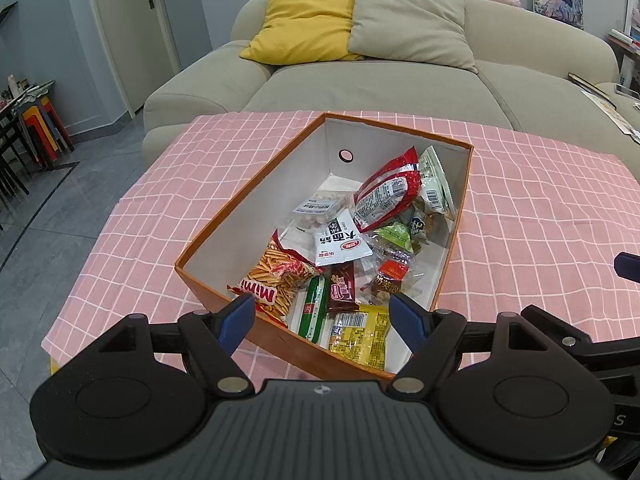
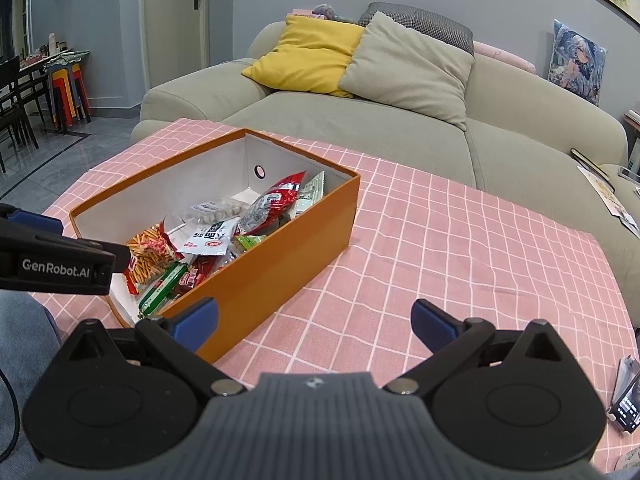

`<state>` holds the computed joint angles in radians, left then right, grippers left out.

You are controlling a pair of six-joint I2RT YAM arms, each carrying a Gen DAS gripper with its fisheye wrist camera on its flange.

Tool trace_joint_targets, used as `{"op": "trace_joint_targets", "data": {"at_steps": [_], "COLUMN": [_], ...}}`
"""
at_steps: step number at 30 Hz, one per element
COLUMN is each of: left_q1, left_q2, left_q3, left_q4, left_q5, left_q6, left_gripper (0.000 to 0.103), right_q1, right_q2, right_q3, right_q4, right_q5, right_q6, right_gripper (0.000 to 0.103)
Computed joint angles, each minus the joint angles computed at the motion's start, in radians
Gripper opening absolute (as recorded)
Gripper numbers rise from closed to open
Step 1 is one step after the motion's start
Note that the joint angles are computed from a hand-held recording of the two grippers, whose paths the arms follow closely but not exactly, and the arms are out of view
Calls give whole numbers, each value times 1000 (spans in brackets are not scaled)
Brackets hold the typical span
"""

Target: Organize snacks

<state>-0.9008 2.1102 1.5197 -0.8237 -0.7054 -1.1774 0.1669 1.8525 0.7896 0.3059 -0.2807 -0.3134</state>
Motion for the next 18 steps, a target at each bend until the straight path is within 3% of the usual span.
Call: {"op": "trace_joint_targets", "data": {"at_steps": [18], "left_q1": [4], "left_q2": [-4], "left_q3": [-1], "left_q4": [8], "left_q5": [-14], "left_q6": [26], "left_gripper": [89], "right_q1": [9], "right_q2": [5], "right_q3": [9], "right_q4": [-17], "right_q5": [11], "right_q6": [10], "right_gripper": [99]}}
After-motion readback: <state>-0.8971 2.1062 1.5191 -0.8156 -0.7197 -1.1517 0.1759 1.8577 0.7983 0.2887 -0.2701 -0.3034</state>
